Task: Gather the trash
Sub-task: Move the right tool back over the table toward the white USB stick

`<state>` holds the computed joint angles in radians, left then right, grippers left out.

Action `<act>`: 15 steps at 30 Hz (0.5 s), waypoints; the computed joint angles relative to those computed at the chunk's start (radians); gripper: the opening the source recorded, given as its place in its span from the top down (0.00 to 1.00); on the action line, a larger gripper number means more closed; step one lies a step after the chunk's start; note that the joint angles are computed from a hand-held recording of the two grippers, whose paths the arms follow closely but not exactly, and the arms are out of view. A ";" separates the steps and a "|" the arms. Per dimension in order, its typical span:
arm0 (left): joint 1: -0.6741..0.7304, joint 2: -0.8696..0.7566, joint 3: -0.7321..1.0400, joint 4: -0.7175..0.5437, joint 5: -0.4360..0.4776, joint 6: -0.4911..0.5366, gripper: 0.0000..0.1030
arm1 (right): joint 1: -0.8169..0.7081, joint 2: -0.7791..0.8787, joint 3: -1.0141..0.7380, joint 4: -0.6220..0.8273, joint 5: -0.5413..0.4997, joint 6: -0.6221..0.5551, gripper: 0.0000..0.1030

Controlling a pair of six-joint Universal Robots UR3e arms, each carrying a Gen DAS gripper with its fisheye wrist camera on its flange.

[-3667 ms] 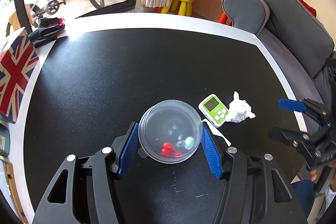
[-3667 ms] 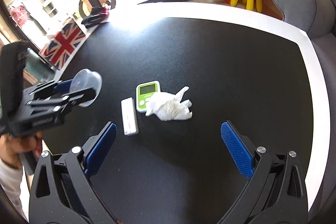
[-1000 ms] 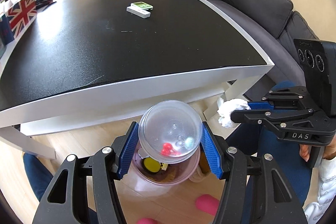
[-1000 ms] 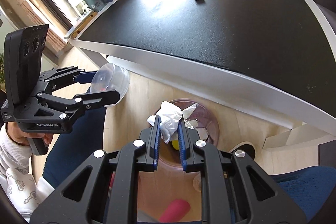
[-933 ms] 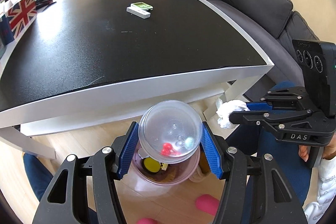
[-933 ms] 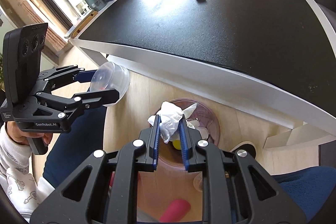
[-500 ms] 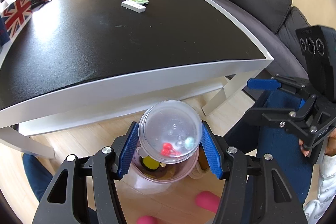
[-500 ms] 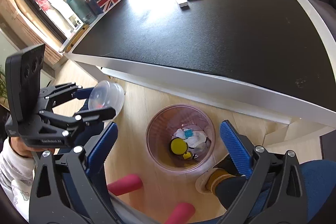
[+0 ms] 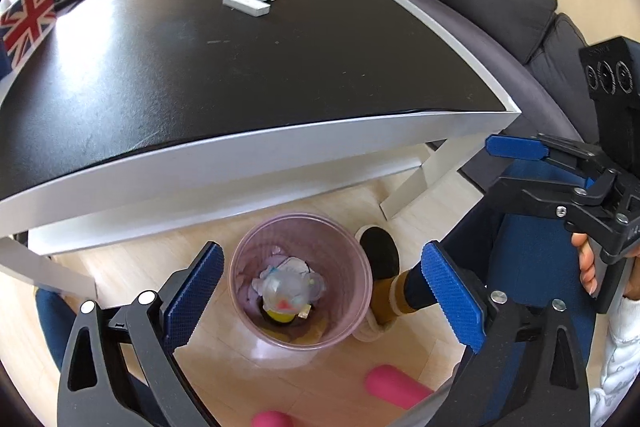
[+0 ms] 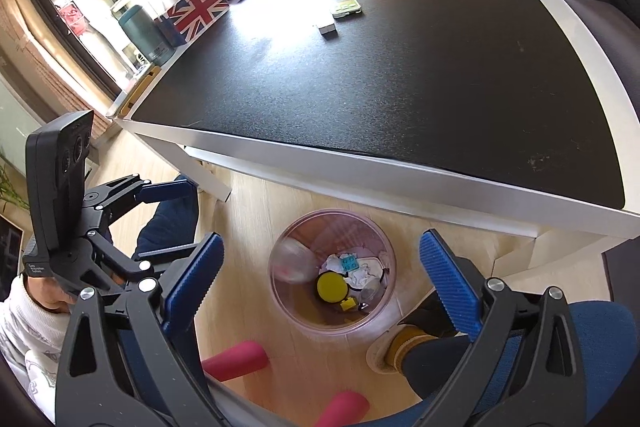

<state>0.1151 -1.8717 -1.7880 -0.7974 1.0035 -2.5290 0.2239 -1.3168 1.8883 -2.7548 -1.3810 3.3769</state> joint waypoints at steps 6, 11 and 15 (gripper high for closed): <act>0.007 0.011 -0.004 0.000 0.003 -0.010 0.07 | -0.001 0.003 0.008 -0.007 0.005 0.004 0.06; 0.016 0.024 -0.012 -0.001 -0.007 -0.010 0.07 | 0.001 0.008 0.005 -0.008 0.009 0.004 0.06; 0.021 0.034 -0.013 0.001 -0.014 -0.015 0.07 | -0.002 0.003 0.003 -0.003 0.013 0.002 0.06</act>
